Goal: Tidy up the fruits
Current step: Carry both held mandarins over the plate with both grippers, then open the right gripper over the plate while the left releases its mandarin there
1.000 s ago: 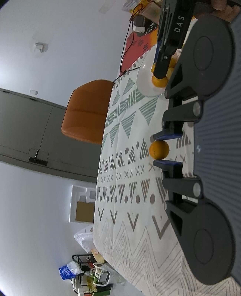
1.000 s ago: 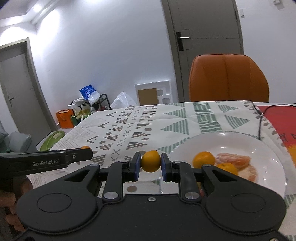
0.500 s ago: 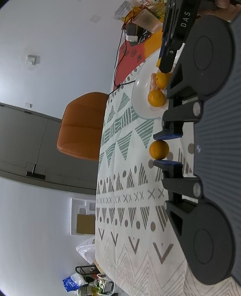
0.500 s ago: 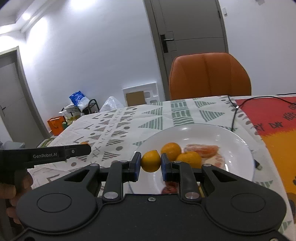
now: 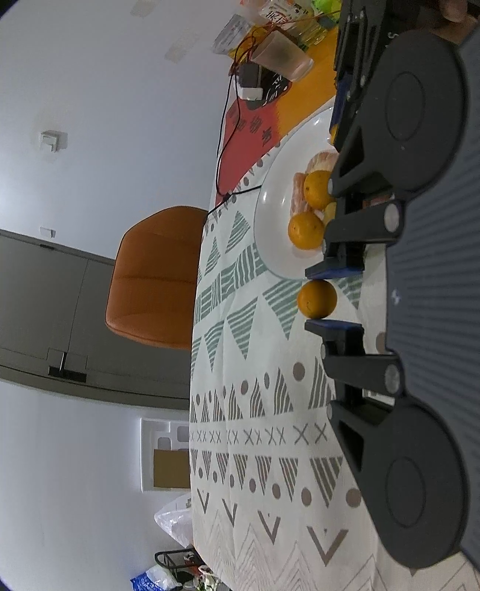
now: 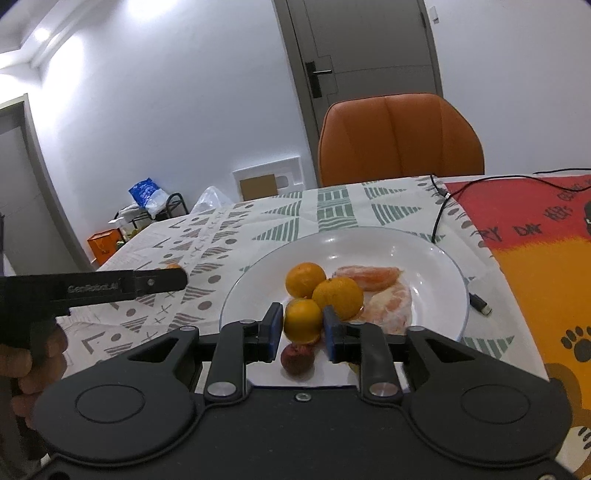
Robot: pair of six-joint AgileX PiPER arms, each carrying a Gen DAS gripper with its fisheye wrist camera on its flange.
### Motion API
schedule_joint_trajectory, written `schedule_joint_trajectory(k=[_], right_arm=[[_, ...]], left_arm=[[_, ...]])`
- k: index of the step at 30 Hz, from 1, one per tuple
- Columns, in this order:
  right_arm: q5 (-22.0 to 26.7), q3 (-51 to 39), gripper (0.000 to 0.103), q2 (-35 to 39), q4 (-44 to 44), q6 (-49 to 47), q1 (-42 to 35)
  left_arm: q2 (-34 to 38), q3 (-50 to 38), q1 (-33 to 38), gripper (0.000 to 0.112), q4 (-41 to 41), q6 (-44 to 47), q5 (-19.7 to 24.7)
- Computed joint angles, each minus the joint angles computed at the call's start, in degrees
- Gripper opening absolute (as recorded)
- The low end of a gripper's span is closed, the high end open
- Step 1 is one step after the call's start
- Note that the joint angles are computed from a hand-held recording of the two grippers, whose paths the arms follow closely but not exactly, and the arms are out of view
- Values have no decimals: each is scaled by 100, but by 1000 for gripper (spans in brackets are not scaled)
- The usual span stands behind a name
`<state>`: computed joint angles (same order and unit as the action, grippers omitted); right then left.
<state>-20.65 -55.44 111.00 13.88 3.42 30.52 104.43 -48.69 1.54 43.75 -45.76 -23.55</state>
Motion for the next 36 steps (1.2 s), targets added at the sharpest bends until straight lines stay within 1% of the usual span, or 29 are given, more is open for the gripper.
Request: schedule_joint_trajectory(k=[19,23,25,28,32,33,36], right_arm=[[-276,606,30,-335,151,28,-309],[-271,639,32,-365,162,10,-335],[-273,646,34,-365,160,26,-340],[-260,614,38,-346,205,4,-324],[-273,597,39,-309,70,169,-313],[-284,596,41,-301,31,213,-305],[-314,592,51,-288,67,207,-244]], left_arm=[[236,-303,-468,21,44,-68,97],[277,-372,-525,21,242,-263,126],[272,-409,-563,21,382,-416,192],[221,-381,-592,23,196,-268,247],[147,-368,-535,25,224,-338,378],[119,-352,-510,25,216,-345,416],[21,-268,-423,25,255,-385,454]])
